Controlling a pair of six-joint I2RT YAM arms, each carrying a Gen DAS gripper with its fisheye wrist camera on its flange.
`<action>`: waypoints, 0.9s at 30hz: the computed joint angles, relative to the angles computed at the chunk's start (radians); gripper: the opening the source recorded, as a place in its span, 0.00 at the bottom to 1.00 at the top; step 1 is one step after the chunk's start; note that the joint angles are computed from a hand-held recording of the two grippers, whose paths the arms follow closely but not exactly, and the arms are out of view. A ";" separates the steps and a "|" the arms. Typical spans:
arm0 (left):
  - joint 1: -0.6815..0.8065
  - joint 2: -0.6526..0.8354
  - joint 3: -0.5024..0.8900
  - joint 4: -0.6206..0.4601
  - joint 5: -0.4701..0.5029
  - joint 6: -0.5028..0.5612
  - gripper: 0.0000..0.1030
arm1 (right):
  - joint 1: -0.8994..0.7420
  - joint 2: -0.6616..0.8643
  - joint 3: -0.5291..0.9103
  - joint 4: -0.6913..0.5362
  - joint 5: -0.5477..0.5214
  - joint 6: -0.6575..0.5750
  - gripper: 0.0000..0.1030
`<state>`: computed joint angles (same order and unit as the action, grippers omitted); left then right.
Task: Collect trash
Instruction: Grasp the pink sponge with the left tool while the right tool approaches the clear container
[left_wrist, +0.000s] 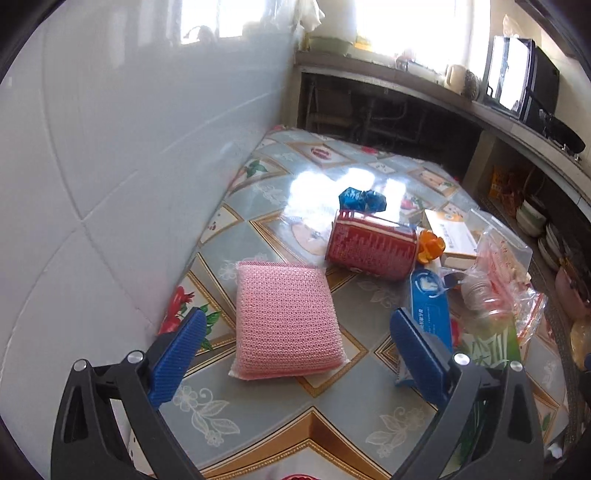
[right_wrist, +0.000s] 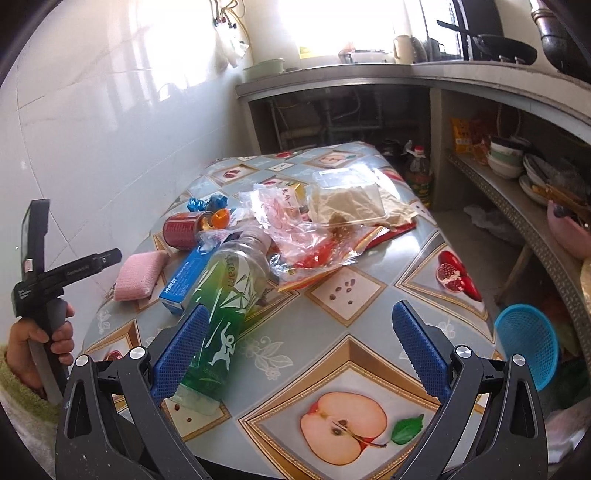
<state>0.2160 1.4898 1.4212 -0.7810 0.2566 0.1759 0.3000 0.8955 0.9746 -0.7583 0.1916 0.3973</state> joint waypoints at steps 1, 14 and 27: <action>-0.012 0.038 0.032 -0.017 -0.014 0.010 0.95 | -0.015 0.006 0.002 0.005 -0.019 -0.007 0.93; -0.103 0.261 0.179 -0.058 -0.233 0.014 0.84 | -0.402 0.296 0.303 -0.057 -0.479 -0.244 0.93; -0.076 0.289 0.183 -0.071 -0.186 -0.019 0.78 | -0.419 1.286 1.498 -0.668 -0.469 -0.416 0.93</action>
